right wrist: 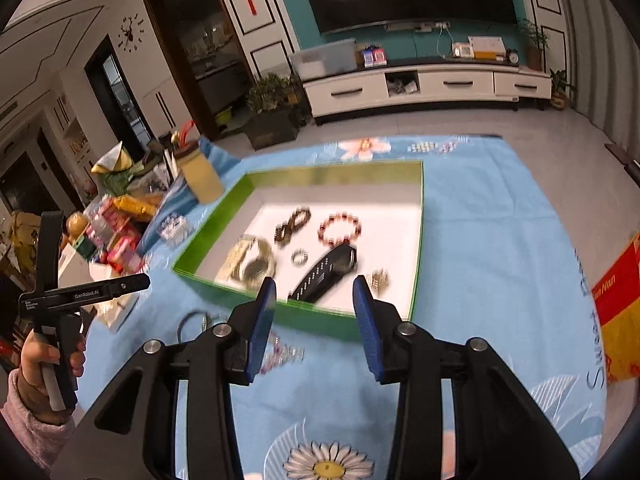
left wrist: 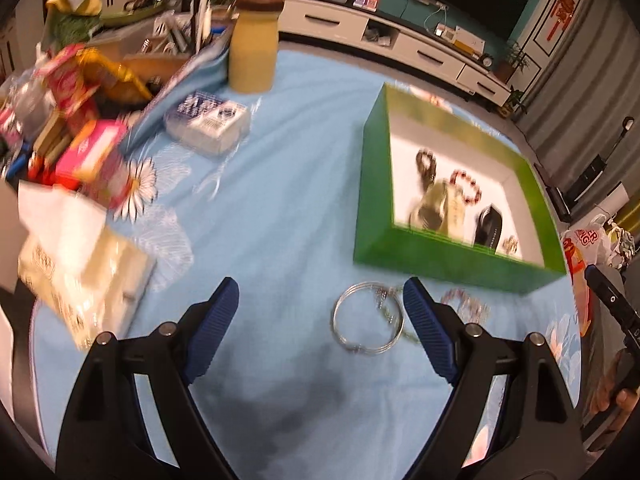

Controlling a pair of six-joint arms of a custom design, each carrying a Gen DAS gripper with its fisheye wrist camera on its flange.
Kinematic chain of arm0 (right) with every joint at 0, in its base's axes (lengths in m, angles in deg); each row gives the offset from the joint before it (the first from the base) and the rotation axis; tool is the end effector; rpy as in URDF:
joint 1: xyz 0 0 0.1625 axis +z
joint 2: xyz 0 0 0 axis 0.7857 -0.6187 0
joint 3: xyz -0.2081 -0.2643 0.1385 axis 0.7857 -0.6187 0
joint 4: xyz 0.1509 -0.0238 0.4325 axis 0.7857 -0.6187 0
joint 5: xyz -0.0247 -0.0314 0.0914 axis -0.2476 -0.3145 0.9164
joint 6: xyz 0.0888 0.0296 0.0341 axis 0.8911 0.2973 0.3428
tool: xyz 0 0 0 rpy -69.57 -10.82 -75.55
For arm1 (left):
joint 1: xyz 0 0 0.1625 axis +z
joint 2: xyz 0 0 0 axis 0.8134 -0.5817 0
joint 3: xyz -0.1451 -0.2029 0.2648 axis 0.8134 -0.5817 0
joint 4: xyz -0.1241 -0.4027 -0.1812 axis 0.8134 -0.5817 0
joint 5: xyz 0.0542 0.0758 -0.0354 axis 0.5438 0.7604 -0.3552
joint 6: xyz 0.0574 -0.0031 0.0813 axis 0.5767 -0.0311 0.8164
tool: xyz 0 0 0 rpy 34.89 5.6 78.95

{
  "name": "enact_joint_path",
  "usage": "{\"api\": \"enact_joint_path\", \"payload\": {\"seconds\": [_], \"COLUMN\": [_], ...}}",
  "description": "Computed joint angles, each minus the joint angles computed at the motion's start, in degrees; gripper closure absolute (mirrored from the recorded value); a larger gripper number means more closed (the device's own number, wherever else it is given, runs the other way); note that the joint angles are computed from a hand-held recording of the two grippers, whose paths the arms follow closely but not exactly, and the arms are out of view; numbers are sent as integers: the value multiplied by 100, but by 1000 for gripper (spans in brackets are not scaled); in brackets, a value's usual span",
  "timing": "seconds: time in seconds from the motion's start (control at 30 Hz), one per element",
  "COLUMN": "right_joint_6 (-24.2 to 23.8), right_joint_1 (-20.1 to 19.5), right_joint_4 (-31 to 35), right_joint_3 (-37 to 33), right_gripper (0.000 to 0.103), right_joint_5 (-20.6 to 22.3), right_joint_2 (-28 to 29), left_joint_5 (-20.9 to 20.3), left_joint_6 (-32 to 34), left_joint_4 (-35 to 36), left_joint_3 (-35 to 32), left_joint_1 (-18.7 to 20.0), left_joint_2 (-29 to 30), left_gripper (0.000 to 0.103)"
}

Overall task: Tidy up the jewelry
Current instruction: 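Withdraw both tools from the box toward the remaining bracelets, then grasp the pink bead bracelet with the left tool while the right grasps the crystal bracelet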

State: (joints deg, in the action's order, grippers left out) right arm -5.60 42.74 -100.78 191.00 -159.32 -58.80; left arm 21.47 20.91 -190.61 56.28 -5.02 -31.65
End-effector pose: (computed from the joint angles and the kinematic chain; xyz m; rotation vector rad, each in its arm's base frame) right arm 0.1594 -0.5534 0.2636 0.7313 -2.6303 0.7848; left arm -0.1446 -0.4920 0.1365 -0.0733 2.4090 -0.8517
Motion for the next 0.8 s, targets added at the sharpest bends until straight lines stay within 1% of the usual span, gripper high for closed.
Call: {"api": "enact_joint_path", "payload": {"seconds": [0.1,0.3,0.47,0.53,0.6,0.77,0.8], "right_joint_6": [59,41,8,32,51,113,155], "right_joint_1": [-38,-75,-125,-151,-171,-187,-195], "right_joint_4": [93,192,347,429,502,551,570], "right_joint_3": [189,500,674,674,666,564,530], "right_gripper": [62,62,62,62,62,63,63], "right_joint_5": [-49,-233,-311,-301,-276,-249,-217], "right_joint_2": [-119,-242,-236,-174,-100,184,237], "left_joint_5": [-7,-128,-340,-524,-706,-984,-1037], "left_joint_6": [-221,-251,-103,5,99,429,502], "left_joint_4": [121,260,39,-169,-400,-773,-832], "left_joint_3": [224,401,526,558,573,496,463], "left_joint_1": [-87,-196,-291,-296,-279,-279,-277], "left_joint_2": [-81,-145,-89,-13,72,386,459], "left_gripper": [18,18,18,19,21,33,34]}}
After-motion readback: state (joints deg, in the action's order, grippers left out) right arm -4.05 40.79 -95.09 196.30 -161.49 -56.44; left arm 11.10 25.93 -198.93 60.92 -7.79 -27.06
